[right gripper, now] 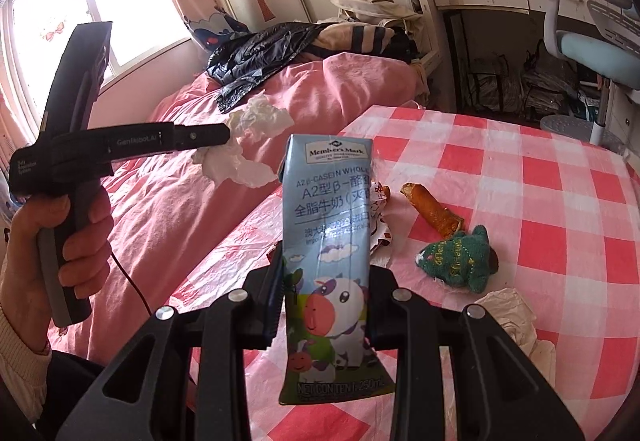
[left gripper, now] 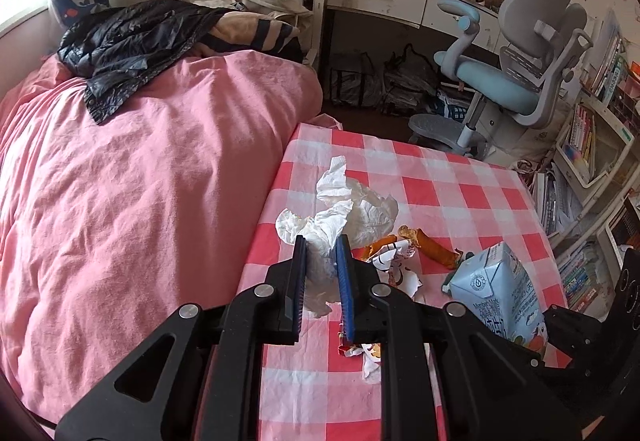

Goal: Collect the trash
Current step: 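Lift the carton and tissue and carry both tools toward the yellow bucket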

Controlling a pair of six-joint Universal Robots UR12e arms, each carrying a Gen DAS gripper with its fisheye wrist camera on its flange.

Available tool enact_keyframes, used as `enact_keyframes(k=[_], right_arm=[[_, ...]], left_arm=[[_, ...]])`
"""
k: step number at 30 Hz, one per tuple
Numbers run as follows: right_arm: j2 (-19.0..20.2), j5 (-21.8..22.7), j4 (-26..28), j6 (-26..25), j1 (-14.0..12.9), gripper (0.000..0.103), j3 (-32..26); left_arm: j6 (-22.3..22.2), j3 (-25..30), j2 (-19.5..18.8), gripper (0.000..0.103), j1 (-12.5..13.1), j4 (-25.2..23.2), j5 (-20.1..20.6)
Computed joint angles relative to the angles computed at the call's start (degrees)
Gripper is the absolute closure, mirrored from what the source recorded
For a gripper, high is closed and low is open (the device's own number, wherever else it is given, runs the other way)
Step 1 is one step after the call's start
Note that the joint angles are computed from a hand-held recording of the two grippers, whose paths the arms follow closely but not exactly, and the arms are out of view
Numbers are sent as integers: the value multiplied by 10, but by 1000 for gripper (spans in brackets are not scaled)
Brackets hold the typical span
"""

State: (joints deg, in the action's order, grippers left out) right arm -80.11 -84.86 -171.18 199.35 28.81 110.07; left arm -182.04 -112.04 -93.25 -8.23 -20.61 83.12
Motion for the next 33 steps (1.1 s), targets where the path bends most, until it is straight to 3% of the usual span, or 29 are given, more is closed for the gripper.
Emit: enact_keyframes(k=[33], right_arm=[[-3, -3, 18, -25, 6, 71, 2]], left_arm=[[-2, 0, -2, 89, -1, -1, 5]])
